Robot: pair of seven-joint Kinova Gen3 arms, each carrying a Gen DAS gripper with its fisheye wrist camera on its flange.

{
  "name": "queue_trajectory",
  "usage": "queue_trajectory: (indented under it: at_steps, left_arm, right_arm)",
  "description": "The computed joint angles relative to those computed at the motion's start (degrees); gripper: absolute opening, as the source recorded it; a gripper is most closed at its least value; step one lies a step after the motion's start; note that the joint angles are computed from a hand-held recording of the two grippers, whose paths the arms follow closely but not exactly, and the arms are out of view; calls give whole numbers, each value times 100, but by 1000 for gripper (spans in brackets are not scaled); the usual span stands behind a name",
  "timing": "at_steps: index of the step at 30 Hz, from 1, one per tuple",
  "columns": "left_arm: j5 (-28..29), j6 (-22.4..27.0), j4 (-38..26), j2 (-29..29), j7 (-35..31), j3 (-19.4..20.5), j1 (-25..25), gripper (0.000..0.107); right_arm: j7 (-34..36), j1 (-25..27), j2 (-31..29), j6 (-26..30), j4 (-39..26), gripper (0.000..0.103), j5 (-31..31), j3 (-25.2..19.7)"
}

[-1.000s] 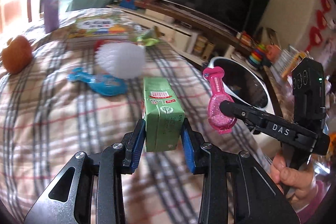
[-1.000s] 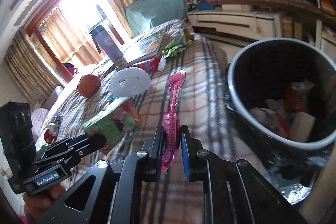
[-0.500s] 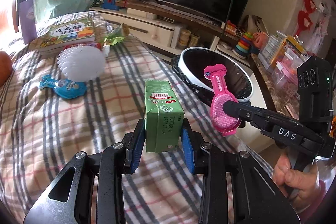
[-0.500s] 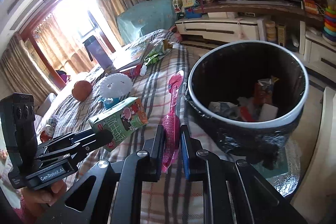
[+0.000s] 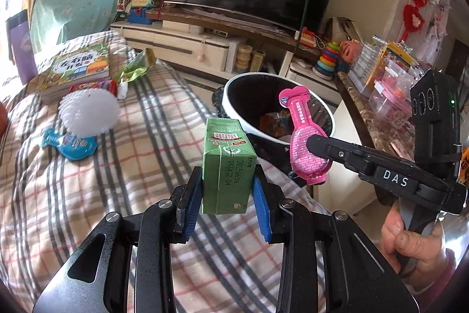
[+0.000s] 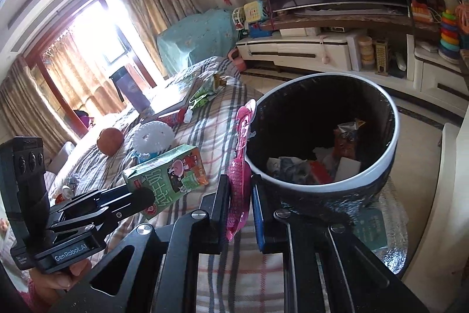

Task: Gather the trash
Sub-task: 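Carry the green carton and pink toothbrush over the bin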

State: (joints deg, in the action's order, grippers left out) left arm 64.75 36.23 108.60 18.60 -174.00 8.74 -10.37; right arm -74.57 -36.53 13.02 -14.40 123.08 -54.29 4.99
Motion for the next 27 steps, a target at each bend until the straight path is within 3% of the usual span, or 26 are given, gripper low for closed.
queue_trajectory:
  at_steps: [20,27]
  left_arm:
    - [-54,-50,-213,-63,134,138,338,31]
    - [-68,-169,-348,-28,179,241,484,31]
  right_arm:
    - [267,501,-222,-296,242,15,-296,-283]
    - [612,594,-247,-187,187,15,-558,-175]
